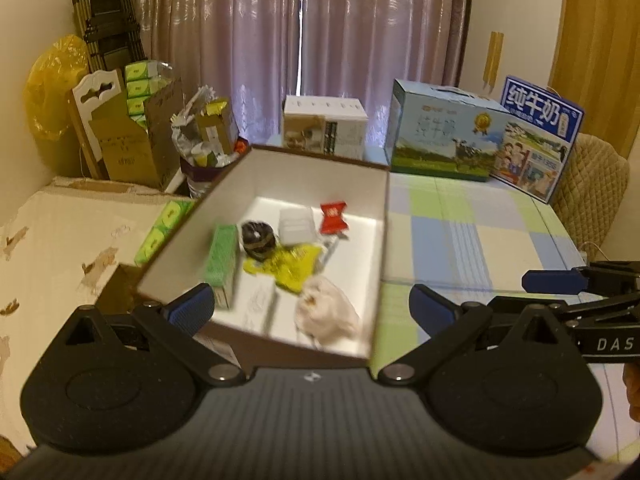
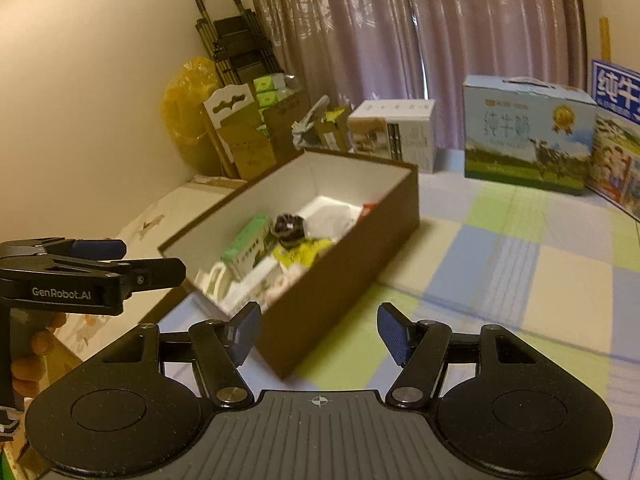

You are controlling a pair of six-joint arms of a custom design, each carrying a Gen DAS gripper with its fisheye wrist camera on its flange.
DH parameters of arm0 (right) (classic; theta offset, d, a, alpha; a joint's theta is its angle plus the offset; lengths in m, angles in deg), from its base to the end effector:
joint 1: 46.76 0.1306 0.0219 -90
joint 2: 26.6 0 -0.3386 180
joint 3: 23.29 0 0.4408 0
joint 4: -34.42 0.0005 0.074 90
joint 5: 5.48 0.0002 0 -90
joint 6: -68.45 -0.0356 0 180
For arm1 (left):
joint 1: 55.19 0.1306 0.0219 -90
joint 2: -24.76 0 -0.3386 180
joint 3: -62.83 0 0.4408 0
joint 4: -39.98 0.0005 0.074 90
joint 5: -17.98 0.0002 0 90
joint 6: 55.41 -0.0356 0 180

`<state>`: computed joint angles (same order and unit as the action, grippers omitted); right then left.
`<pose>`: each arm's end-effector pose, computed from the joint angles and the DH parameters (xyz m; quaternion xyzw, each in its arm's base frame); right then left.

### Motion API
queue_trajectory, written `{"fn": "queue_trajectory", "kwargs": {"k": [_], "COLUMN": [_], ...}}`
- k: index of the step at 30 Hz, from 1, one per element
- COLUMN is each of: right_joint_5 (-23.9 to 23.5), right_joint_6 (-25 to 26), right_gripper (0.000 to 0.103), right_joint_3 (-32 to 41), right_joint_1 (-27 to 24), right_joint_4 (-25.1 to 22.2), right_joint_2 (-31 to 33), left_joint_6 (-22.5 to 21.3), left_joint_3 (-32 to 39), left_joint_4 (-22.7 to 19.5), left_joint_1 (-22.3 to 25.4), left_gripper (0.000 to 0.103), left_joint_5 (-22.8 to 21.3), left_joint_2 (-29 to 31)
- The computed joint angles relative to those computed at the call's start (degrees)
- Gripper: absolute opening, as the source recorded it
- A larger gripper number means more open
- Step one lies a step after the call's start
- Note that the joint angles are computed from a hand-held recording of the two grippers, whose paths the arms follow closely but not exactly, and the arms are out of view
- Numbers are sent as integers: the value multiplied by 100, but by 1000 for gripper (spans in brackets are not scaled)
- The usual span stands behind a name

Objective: Organize objects

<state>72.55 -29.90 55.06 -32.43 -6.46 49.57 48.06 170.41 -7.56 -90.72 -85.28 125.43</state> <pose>0.4500 0.1221 0.4080 -0.0918 0.8930 0.1768 0.4036 0.4964 -0.3451 0.4455 0.1253 0.8951 -0.0766 0.4210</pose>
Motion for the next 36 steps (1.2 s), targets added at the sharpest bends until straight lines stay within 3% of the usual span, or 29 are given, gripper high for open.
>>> {"fn": "queue_trajectory", "kwargs": {"k": [9,21,36], "right_joint_5": [-179,-357,-537], "right_joint_6": [144,395,487], "right_gripper": [62,62,62], "right_joint_3": [-850,-1588,-1915], "right_joint_1": [-325,-741,-1044], "right_joint_4": [-579,-1317,-1715], "right_joint_2": [-1108,-2312,-2945], "left_joint_6": [579,1335,1650], "left_joint_3": [-589,-990,-1092], "left_joint_4": [-255,-664,-849], "left_joint_1": [-638,-1404,-1835], "left_gripper": [102,102,102], "left_joint_5": [-367,-668,-922], "left_joint_2": [-498,-717,-793]}}
